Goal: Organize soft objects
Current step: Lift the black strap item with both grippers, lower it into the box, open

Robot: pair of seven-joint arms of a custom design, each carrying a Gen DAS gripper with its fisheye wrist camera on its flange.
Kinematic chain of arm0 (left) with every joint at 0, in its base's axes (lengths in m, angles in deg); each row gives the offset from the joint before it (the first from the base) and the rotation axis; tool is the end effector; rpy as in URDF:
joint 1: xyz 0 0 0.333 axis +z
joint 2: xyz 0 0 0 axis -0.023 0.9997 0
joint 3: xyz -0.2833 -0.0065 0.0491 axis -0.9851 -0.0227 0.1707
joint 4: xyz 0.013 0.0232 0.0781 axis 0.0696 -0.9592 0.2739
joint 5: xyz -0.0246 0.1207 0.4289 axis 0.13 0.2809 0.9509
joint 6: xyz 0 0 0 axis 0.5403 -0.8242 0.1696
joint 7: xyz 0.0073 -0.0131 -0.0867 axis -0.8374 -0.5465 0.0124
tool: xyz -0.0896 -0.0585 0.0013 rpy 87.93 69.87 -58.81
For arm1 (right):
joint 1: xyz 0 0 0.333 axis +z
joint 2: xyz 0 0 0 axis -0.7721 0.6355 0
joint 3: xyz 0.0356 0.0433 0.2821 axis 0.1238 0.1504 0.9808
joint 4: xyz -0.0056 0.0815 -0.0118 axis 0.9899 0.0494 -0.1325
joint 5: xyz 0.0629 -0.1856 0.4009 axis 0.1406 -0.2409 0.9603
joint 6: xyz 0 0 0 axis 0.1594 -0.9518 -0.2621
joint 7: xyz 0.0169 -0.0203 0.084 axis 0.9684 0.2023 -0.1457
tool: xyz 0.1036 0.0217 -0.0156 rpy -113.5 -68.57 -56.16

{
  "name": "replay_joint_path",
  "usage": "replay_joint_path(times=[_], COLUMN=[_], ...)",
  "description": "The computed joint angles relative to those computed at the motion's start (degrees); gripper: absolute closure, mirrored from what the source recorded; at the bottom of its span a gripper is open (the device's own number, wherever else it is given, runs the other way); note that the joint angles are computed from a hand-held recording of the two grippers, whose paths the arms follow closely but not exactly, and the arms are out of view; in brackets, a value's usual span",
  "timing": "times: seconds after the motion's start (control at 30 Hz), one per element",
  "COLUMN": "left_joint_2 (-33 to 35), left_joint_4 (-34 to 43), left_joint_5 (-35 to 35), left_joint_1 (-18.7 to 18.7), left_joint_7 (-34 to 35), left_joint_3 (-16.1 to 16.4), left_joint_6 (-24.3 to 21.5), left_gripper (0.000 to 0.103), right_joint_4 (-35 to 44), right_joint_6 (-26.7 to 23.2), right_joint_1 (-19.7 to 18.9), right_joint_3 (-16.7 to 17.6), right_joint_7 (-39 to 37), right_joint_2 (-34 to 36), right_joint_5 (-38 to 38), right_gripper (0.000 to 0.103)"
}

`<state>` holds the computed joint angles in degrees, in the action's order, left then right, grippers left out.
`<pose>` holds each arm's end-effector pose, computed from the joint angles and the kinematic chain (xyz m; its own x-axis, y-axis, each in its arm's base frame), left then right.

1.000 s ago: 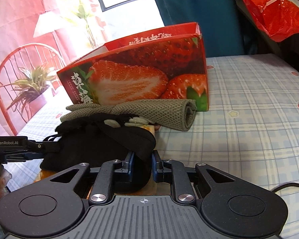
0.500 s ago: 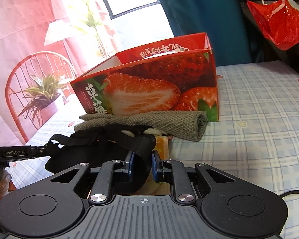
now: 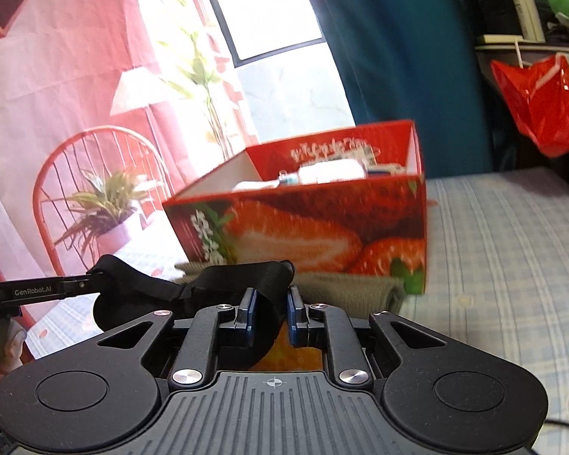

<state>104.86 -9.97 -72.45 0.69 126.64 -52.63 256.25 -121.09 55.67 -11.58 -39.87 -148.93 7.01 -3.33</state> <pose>0.6617 -0.3097 0.4238 -0.5365 -0.8220 0.1910 -0.4835 0.1139 -0.8679 0.5348 0.4838 0.3954 -0.1495 -0.9226 -0.3555 -0.3867 0.3855 -0.8378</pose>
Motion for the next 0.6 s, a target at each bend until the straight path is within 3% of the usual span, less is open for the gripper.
replay_joint_path(times=[0.13,0.33,0.5,0.6], left_joint_2=[1.4,3.3,6.2,8.4], left_joint_4=[3.2,9.5,15.4,20.0], left_joint_5=[0.7,4.6,8.4,12.2], left_joint_1=[0.3,-5.2,-8.5,-12.1], left_joint_7=[0.9,-2.9,-4.6,-7.0], left_joint_3=[-0.9,4.1,6.4,9.9], left_joint_6=[-0.2,-1.7,-2.3,-2.7], left_gripper=[0.096,0.096,0.096,0.096], right_joint_4=[0.8,2.1,3.7,5.0], right_joint_6=[-0.4,-0.3,0.6,1.0], right_joint_1=[-0.4,-1.6,-3.3,-4.3], right_joint_3=[-0.2,-0.5,-0.6,-0.8], right_joint_7=[-2.6,-6.1,-11.2,-14.6], right_joint_2=[-0.7,-2.1,-3.0,-3.0], right_joint_5=[-0.3,-1.4,-1.0,-0.2], right_gripper=[0.088,0.088,0.088,0.088])
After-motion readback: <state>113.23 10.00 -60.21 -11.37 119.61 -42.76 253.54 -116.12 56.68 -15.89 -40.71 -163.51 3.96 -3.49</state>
